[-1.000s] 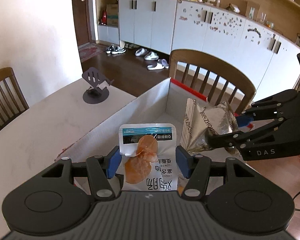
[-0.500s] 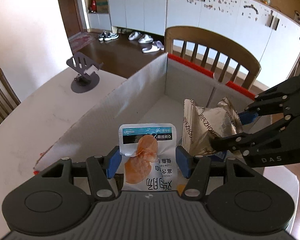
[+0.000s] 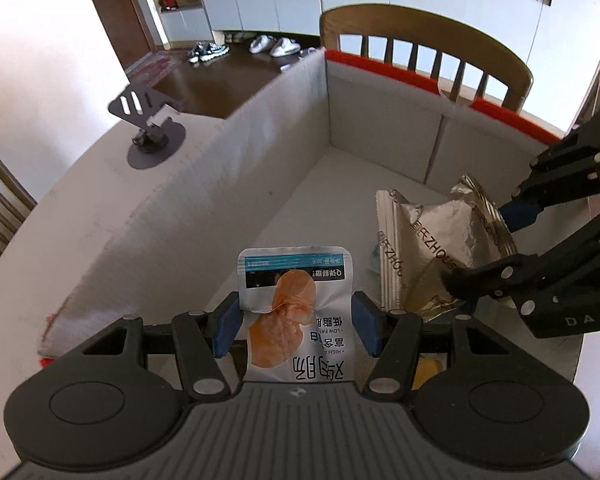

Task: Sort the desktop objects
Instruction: 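Lower both packets into the box and open both grippers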

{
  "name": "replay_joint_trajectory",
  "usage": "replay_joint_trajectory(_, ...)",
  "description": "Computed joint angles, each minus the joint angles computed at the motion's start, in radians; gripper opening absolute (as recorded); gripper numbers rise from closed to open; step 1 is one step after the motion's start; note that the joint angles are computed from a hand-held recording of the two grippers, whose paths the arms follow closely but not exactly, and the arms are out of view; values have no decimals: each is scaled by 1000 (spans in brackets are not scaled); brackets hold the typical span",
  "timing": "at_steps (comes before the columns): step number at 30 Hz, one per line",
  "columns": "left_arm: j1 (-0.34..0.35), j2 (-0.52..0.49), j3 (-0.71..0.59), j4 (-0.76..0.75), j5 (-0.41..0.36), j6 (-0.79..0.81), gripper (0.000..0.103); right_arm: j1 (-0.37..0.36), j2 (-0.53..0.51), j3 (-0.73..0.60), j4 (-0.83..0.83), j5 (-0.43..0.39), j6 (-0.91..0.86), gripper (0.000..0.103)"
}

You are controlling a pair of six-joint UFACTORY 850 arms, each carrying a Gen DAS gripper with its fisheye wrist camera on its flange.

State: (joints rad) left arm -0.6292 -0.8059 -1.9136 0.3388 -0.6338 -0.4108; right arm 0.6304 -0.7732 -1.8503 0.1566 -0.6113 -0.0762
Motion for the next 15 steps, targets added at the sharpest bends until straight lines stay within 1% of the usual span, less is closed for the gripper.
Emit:
replay_joint_trajectory(6, 3, -18, -23, -44, -21, 36, 58, -3, -12, -19, 31, -20, -36, 36)
replay_joint_trajectory(8, 8, -29, -39, -67, -43, 48, 59, -2, -16, -25, 28, -25, -33, 36)
replay_joint_trajectory(10, 10, -30, -40, -75, -45, 42, 59, -3, -19, -30, 36, -35, -37, 39)
replay_joint_trajectory(14, 18, -34, -51, -111, -62, 42, 61, -5, -20, -36, 41, -47, -44, 40)
replay_joint_trajectory(15, 22, -34, -52, -131, -63, 51, 61, -6, -16, -31, 40, -43, -43, 44)
